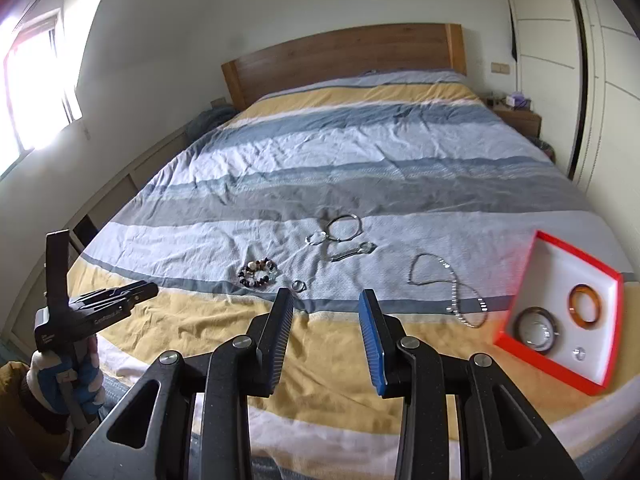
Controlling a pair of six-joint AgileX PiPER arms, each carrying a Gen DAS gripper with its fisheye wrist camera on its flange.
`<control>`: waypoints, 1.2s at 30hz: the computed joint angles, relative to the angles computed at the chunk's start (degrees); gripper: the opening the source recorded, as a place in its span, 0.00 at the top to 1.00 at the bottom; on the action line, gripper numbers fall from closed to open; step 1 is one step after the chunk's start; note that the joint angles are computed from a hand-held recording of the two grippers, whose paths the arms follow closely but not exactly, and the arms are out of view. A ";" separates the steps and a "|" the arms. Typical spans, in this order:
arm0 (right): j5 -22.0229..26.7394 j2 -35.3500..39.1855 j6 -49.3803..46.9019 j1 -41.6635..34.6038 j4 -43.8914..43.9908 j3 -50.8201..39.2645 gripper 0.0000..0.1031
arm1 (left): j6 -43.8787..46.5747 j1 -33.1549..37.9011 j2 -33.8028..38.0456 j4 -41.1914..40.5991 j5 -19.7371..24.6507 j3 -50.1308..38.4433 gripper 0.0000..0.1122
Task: Organize jewelry
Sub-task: 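Withdraw both tools from the box back over the jewelry, then grasp the beaded bracelet with the left tool while the right tool grasps the silver watch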
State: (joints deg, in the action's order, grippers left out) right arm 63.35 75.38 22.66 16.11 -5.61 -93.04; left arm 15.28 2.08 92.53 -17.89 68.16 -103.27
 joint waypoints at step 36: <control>-17.61 30.45 -16.15 -9.12 19.26 -7.93 0.67 | -4.65 -6.45 32.43 2.54 -1.93 -24.55 0.77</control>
